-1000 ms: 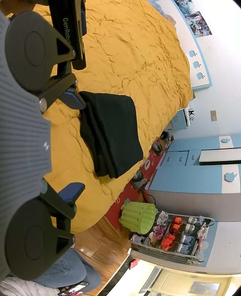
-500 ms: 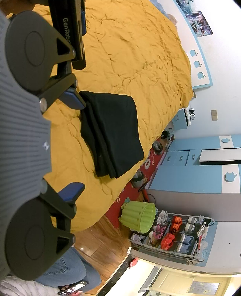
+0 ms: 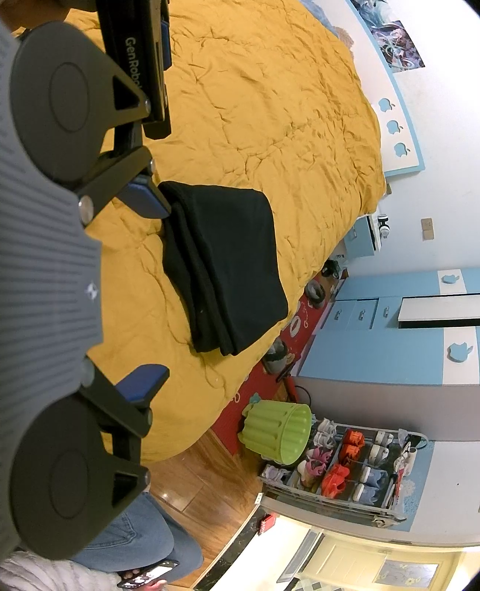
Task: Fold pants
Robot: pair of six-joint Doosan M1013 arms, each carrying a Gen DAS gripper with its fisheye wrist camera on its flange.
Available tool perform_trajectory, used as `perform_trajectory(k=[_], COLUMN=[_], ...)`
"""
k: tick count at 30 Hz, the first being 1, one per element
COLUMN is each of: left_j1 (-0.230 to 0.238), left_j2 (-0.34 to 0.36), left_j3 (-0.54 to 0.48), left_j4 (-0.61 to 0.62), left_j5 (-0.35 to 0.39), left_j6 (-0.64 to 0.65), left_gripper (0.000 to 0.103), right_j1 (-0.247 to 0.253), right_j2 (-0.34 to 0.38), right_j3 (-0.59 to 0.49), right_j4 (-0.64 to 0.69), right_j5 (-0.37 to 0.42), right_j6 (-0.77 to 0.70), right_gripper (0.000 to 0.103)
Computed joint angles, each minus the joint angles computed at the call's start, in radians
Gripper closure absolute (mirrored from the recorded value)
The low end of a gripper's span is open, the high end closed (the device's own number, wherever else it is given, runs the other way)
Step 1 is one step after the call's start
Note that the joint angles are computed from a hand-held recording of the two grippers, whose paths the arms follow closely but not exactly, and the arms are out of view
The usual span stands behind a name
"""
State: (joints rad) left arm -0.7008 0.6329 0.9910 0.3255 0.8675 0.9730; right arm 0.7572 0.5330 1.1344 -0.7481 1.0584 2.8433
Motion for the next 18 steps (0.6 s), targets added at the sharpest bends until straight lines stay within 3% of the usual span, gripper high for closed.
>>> perform_trajectory(k=[18], left_j1=[-0.002], left_j2=[-0.006], left_j3=[0.014], left_j4=[0.02], left_j5=[-0.02], left_j6=[-0.012], left_gripper=[0.012], right_j1=[0.0], right_j2=[-0.002], right_j3=[0.003], right_j4=[-0.002], right_j5=[0.0], right_j6=[0.002], right_gripper=[0.021])
